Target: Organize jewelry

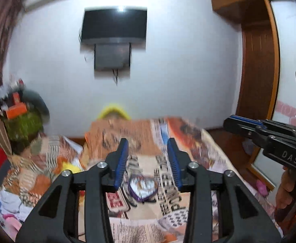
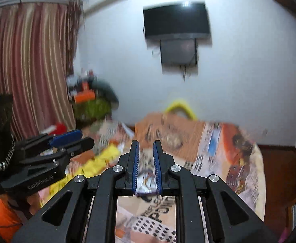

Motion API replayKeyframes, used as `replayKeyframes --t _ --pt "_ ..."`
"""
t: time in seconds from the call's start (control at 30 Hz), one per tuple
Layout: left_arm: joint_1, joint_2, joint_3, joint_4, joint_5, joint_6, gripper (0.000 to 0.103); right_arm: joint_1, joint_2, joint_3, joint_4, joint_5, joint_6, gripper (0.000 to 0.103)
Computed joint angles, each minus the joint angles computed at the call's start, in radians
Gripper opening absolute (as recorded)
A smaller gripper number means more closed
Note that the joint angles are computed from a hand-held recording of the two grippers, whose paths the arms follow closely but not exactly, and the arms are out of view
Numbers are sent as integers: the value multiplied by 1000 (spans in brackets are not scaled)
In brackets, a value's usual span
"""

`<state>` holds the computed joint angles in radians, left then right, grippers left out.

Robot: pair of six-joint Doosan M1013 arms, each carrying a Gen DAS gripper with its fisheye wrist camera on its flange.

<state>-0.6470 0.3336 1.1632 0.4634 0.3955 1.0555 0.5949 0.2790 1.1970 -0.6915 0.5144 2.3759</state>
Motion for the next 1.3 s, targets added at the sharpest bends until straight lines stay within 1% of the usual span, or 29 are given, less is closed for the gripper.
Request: replayKeyframes --t 0.03,0.07,0.13,0.17,0.2,0.23,0.27,0.3,0.33,0.37,0.4,0.43,0.47,0.5,0.57,0.67,0.73,0.83,1.03,1.3 --pt "-5 -14 18 52 -22 -54 42 10 -18 24 -87 -22 89 13" --pt "-12 -31 41 119 -48 -129 43 16 -26 37 -139 -32 141 13" --pt "-20 -49 66 232 -68 -248 47 33 -42 61 -267 -36 265 13" --pt "-26 -61 84 324 -77 -340 50 40 -47 70 -314 -32 306 13" --pt "-32 -69 96 387 -78 -403 51 49 -50 78 -362 -24 349 13" --pt "-37 -78 110 461 -81 -478 55 57 -52 85 -408 -16 392 13" --pt "-41 -84 120 510 -84 -528 61 60 -53 89 -430 -12 412 13" --pt "-45 -91 132 575 -87 -593 64 65 -57 95 -448 -5 432 13" --pt "-48 -97 143 630 -89 -648 71 65 -55 95 -451 -1 436 19" --pt "-54 -104 157 711 -83 -724 80 68 -54 97 -460 7 448 34" --pt "-58 -108 165 762 -76 -772 85 73 -53 99 -486 20 479 44" --pt "-65 -113 178 844 -61 -850 93 76 -52 105 -523 27 520 62" --pt "-69 -117 186 894 -50 -899 97 80 -57 113 -558 37 558 71" --pt "-73 -122 196 938 -39 -940 98 85 -56 115 -595 54 592 73" --pt "-74 -125 203 944 -33 -949 100 97 -53 115 -634 90 621 85" --pt "-75 -126 206 922 -20 -939 100 111 -50 114 -683 131 650 93" --pt "-78 -128 211 912 -13 -929 100 115 -47 110 -694 139 646 96" --pt "-78 -126 206 885 -11 -904 100 116 -46 109 -682 141 629 96" --pt "-85 -131 220 921 4 -927 100 109 -52 115 -651 127 617 96" --pt "-87 -126 217 905 6 -908 100 107 -66 142 -641 123 625 96"
